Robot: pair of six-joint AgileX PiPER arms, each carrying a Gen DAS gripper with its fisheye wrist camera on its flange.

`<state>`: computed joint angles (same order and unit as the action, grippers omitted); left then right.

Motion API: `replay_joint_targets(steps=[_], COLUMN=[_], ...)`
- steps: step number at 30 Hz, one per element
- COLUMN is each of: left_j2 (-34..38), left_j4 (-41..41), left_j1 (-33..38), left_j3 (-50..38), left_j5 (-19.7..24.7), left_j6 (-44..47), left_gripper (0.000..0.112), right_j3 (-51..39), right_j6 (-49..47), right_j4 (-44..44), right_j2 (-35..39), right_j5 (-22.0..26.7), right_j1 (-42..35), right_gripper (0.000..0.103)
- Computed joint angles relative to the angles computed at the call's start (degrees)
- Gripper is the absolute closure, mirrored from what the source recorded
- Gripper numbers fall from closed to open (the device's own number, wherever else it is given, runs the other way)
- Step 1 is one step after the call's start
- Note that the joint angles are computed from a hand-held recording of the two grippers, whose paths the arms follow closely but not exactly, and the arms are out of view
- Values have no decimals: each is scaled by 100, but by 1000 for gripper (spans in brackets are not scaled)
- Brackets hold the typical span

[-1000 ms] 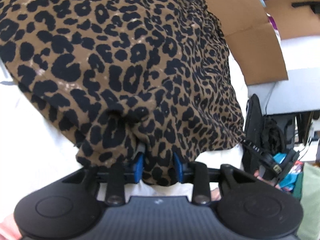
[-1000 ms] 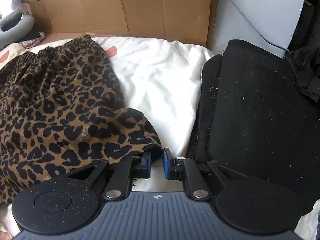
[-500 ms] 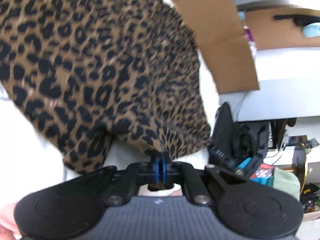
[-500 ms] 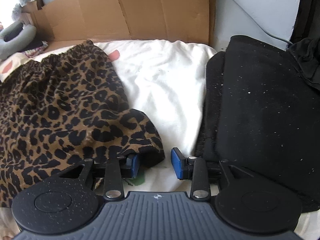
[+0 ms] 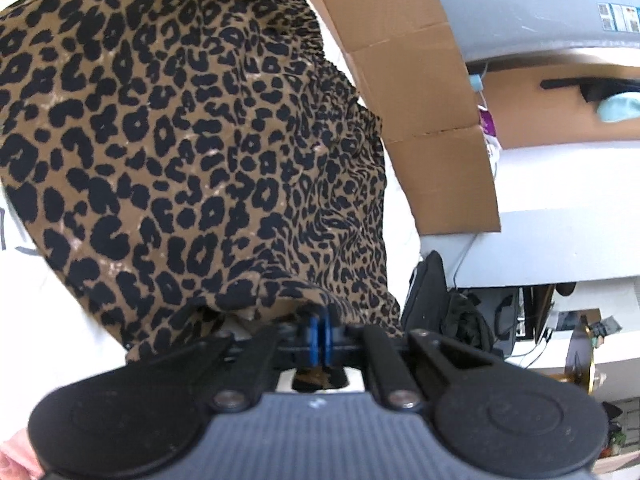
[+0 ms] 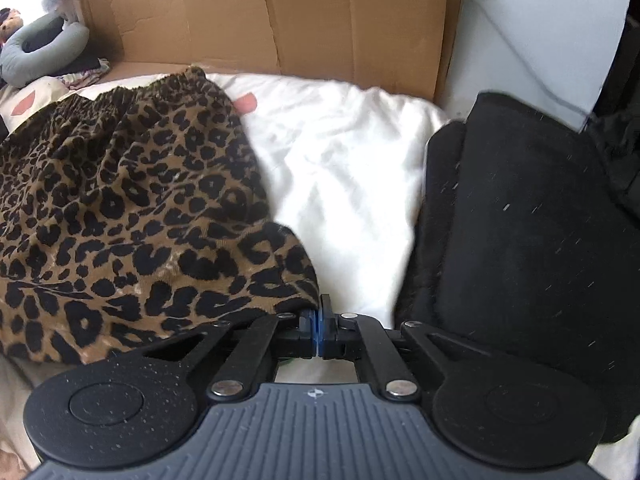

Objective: Fold clothes

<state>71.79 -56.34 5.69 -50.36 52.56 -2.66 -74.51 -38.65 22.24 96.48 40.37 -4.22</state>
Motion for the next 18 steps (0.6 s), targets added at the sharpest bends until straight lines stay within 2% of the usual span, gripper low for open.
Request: replay_joint_targets(steps=[11, 18], left_j2=[84, 267], left_j4=[242, 524], left_j1=[-47, -328], left_j3=[5, 122], left_j5=[433, 157], left_j6=[-133, -145], left_gripper=[109, 109], right_j3=[-566, -751], right_j6=[686, 1325], right_j4=[-1222, -2169], right_j2=[-366, -216], right_j5=[453, 706], right_j1=[214, 631], right_gripper=[103, 103])
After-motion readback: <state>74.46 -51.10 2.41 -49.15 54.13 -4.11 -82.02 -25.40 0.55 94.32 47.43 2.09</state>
